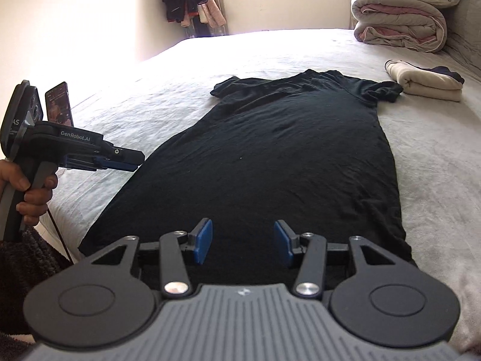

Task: Fold clothes
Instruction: 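Open the left gripper and release the black strip's edge, then grasp the end of the black strip with the right gripper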

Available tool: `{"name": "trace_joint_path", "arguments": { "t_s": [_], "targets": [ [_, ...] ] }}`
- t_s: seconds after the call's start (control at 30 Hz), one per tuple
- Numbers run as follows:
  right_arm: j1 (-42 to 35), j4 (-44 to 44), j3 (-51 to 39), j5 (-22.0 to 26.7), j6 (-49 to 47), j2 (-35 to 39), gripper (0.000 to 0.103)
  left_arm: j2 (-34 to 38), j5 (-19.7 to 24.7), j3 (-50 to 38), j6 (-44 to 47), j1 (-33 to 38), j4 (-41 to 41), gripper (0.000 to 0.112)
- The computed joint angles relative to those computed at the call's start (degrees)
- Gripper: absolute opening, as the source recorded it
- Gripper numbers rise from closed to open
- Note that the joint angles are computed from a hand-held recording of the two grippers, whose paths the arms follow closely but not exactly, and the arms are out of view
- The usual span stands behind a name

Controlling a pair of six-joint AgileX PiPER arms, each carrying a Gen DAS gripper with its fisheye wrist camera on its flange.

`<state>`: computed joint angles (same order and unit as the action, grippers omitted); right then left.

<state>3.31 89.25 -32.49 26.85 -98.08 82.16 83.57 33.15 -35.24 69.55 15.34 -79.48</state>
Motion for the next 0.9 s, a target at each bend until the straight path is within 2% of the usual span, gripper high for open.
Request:
{"name": "trace_joint_path", "arguments": {
  "t_s": [0.07,0.23,0.33,0.43,0.5,0.6,0.8,0.9],
  "targets": [
    [-0.4,0.1,-1.1,-0.4,0.8,0.5,0.050,1.5,-1.1,-2.2,-1.3,-0.8,-0.2,0.040],
    [2.8,-1.1,-7.9,-3.2,5.8,4.7,0.050,7.8,-3.3,-9.2,-1.7,-2.2,-2.7,0.045],
    [5.6,-3.9,-14.6,-5.1,10.4,9.0,0.050,13.4,-5.1,-14.6,-2.3,-2.9,-4.3,0.045],
    [8.7,-6.6,-22.9,-6.6,14.2,14.8,0.050,18.2,-6.4,-19.2,-7.0,-3.0,-2.9,0.044],
    [10.9,-9.6,-29.7,-7.5,17.4,19.5,0.050,20.3,-8.3,-20.6,-5.4,-3.3,-5.3,0.042],
    [13.5,-16.8,-41.1,-7.5,24.2,27.4,0.050,21.4,-14.9,-20.7,4.4,-5.2,-14.4,0.035],
    [17.3,-38.3,-66.6,-3.3,44.0,43.9,0.050,24.9,-12.7,-25.3,1.1,-3.1,-13.6,0.036],
    [19.1,-51.3,-80.8,0.3,54.1,52.4,0.050,26.1,-17.3,-27.7,-6.1,-4.3,-5.0,0.038]
  ]
}}
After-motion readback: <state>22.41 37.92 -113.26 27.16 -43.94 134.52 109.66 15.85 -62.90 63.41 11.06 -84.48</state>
